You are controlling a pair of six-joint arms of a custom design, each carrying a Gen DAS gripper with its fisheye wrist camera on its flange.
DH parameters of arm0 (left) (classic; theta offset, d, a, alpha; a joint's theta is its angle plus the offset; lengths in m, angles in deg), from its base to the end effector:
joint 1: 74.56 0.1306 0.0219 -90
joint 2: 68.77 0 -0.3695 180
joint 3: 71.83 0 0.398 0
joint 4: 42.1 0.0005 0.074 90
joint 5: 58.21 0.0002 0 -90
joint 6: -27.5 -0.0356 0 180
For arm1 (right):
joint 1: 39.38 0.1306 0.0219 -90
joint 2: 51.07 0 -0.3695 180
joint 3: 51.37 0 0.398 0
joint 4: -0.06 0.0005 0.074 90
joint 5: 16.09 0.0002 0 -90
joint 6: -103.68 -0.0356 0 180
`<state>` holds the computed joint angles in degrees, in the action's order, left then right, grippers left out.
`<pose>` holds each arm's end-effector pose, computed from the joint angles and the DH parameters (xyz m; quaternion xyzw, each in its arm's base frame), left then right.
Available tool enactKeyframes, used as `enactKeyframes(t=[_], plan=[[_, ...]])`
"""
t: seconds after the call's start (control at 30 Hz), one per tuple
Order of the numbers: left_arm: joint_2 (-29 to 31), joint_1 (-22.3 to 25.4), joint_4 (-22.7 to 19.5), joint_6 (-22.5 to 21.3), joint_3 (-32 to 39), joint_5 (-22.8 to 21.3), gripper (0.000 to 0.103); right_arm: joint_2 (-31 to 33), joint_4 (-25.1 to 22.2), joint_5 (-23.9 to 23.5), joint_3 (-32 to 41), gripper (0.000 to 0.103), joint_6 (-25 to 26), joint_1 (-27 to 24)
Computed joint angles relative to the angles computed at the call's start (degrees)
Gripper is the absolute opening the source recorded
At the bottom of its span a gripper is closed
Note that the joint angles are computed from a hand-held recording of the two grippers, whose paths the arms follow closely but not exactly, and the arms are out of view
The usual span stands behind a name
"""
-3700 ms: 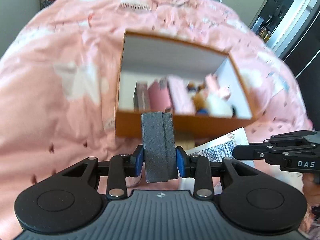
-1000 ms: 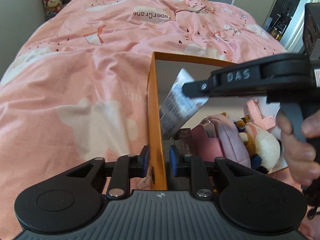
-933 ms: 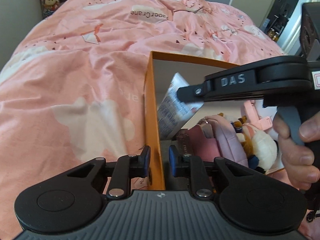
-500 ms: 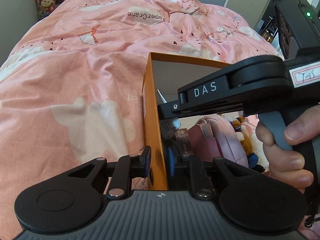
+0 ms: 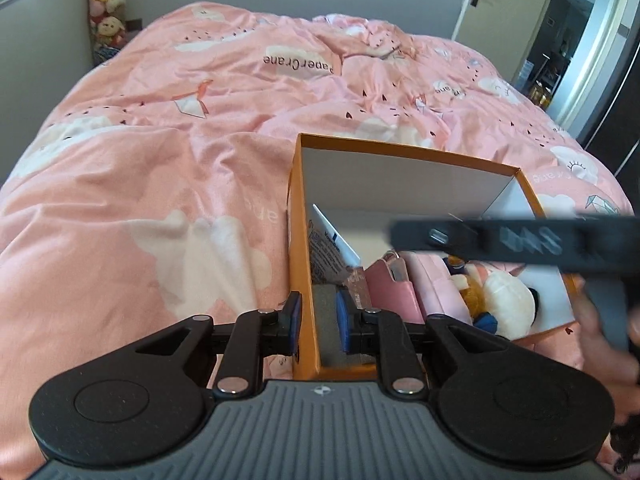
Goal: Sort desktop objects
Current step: 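Reach the left gripper to the round compact mirror and grasp it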
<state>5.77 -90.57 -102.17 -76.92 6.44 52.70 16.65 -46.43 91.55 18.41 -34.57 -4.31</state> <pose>0.3615 -0.1175 0.4232 0.2977 0.8945 -0.1776 0.2823 0.2983 0.1956 0.4111 0.1635 0.8982 0.1488 0.3799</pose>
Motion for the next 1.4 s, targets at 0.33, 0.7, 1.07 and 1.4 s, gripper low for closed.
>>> enactKeyframes(t=[0.33, 0.7, 1.07, 1.4], plan=[[-7.1, -3.8, -5.4, 0.7, -3.4, -3.3, 0.021, -13.9, -22.2, 19.0, -6.7, 0.022, -23.0, 20.7], [-10.0, -8.8, -3.5, 4.0, -11.4, -16.3, 0.031, -26.9, -19.4, 1.2, -23.0, 0.023, -46.3, 21.6], [-8.1, -3.5, -6.2, 6.8, -12.3, -15.0, 0.062, -28.4, -16.3, 2.0, -24.6, 0.027, -49.7, 21.2], [-1.9, -2.0, -7.7, 8.4, -10.1, -16.0, 0.064, -14.3, -7.7, -11.3, -18.6, 0.032, -30.6, 10.8]])
